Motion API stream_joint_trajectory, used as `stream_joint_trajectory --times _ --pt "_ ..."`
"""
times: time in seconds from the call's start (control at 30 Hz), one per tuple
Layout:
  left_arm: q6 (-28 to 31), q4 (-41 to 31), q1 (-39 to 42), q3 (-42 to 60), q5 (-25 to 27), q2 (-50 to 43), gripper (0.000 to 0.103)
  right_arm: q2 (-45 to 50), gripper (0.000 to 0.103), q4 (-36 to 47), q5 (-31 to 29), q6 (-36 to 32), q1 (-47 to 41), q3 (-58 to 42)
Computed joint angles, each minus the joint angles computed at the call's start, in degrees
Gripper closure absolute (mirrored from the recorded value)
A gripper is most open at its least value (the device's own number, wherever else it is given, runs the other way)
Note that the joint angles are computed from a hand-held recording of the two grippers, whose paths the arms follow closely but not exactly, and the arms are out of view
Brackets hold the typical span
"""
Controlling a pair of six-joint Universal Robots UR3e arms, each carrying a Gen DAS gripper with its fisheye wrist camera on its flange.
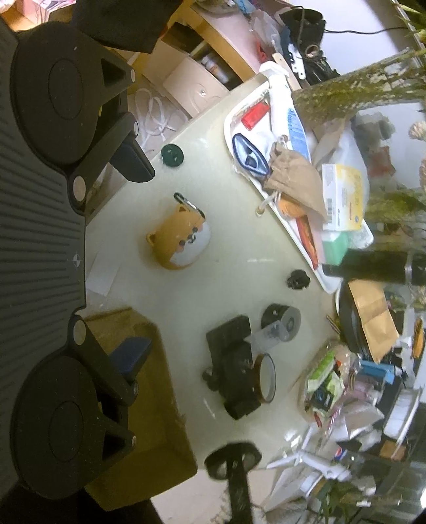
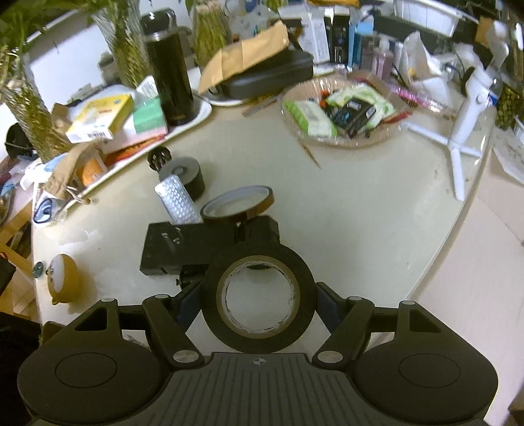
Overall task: Organize rigid objects
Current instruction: 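Grasp the yellow dog-face case with the left tool while the right tool holds the tape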
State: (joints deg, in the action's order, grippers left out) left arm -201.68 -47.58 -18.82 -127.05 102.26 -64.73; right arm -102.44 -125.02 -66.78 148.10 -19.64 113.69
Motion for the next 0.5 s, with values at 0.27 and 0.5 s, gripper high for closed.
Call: stream_joint_trajectory --times 0.27,0.5 --pt "2.0 -2.9 7.3 2.7 -4.9 -2.1 0.0 -9.2 0.028 6.3 6.0 -7.2 -6.8 3.0" --pt "2.4 -2.7 12.5 3.5 -9.7 -4.6 0.0 -16.6 0.028 14.6 10.6 -15.3 -14.9 5.0"
